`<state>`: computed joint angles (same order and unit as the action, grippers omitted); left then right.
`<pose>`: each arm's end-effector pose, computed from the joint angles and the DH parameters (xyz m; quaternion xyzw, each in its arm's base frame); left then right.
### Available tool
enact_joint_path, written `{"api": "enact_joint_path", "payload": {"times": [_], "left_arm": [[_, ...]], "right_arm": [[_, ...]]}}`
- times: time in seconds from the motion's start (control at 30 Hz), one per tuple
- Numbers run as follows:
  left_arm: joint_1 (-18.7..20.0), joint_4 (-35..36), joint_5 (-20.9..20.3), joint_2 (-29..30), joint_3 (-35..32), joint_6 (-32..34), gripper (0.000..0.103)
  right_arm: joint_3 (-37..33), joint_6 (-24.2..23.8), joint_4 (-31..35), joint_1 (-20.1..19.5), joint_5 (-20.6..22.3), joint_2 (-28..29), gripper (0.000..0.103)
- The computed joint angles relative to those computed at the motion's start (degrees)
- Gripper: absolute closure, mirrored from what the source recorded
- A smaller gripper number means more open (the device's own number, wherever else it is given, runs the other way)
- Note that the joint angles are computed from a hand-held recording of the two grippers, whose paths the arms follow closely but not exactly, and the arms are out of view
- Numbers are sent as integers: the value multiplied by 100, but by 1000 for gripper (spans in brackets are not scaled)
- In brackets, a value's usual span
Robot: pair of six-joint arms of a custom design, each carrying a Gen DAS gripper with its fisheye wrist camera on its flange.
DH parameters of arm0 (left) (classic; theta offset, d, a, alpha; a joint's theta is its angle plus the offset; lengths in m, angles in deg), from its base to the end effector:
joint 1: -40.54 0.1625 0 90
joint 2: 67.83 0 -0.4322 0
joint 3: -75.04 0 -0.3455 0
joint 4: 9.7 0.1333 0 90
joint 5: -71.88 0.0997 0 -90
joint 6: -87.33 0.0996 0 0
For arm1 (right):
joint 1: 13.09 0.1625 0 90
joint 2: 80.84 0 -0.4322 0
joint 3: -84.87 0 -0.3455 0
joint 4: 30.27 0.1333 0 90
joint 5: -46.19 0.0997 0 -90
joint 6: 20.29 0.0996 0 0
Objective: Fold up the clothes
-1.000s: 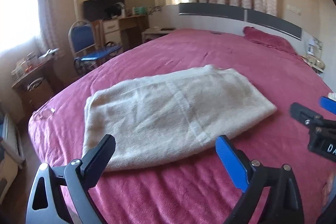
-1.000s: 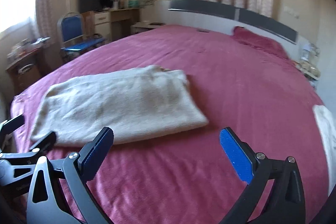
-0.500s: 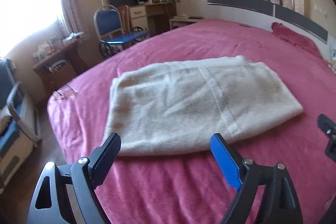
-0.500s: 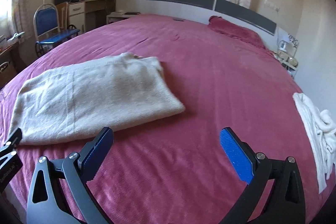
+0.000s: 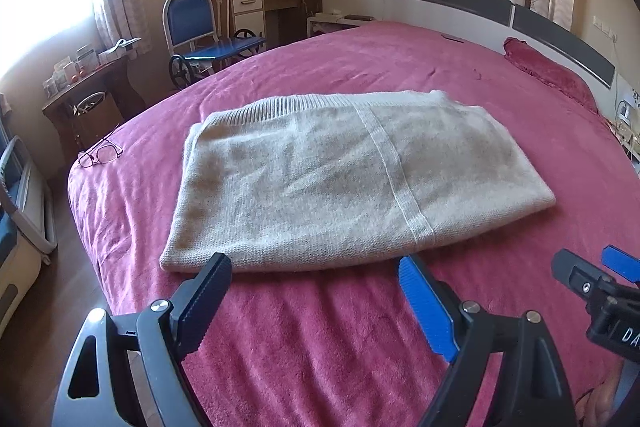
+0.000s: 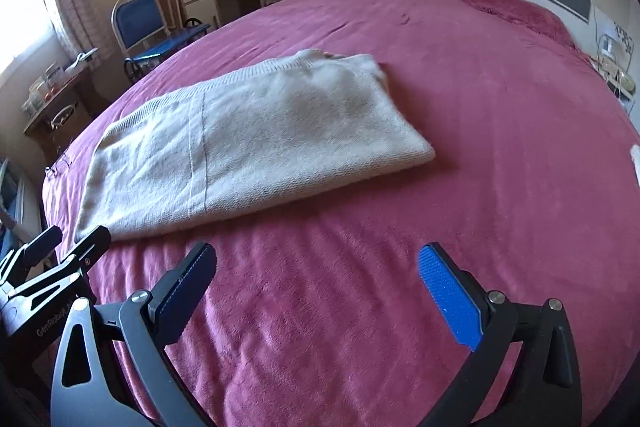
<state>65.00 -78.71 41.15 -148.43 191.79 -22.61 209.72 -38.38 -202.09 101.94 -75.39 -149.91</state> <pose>-0.2379 -0.3487 0.2737 -0.0695 0.7961 -0.4175 0.4325 0.2747 -0.3965 0.2480 0.2875 -0.8945 0.2324 0.2515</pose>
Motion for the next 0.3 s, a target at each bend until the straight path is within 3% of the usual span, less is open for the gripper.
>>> {"api": "enact_joint_path", "payload": {"times": [0.3], "left_arm": [[18,174,-72,5,-34,-138,19]], "right_arm": [[14,-48,62,30,50,16,0]]}}
